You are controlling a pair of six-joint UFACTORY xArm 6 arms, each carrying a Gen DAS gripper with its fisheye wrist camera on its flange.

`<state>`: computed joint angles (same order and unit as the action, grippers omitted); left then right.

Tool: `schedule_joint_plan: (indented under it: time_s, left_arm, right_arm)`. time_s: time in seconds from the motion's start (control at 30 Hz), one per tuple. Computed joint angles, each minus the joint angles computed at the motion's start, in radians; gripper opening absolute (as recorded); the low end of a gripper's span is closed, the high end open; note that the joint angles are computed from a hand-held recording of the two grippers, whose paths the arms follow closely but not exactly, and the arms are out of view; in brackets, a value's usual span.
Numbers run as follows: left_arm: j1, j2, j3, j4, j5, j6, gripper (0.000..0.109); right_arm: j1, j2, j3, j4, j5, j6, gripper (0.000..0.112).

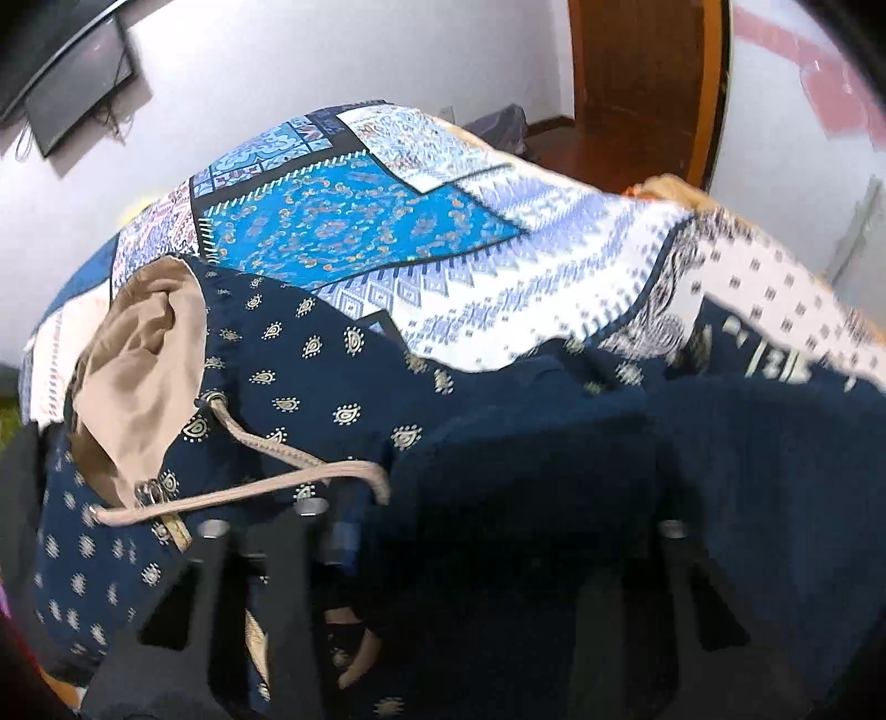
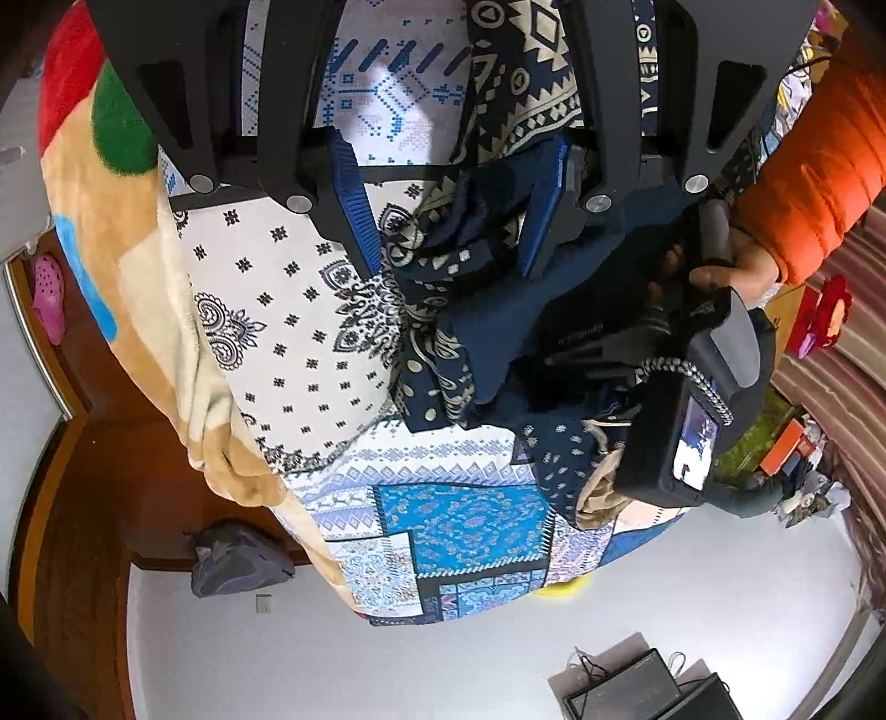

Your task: Fold large clothes

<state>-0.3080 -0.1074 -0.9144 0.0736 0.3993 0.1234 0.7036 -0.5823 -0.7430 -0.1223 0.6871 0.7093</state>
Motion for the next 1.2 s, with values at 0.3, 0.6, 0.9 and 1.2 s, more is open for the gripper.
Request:
schedule_joint_plan:
  time_s: [0.3, 0.6, 0.9, 1.2]
  left_arm:
    - [0.061, -0.220, 0.034, -0.221, 0.055, 0.061, 0.018]
    - [0.244, -0.502, 0.059, -0.378, 0.224, 0.097, 0.018]
    - [0.482, -0.763, 0.313, -0.265, 0.231, 0.091, 0.018]
    - [0.636, -0.845, 0.483, -0.332, 0.302, 0.144, 0.018]
  right_arm:
    - [0.002, -0.041, 0.004, -0.016, 0.043, 0.024, 0.048]
    - [0.032, -0.004, -0.047, -0.051, 0.092, 0.020, 0.048]
    - [0.058, 0.138, -0.149, -0.037, 0.180, -0.080, 0.048]
    - [0.079, 0.129, -0.181, 0.042, 0.187, -0.111, 0.048]
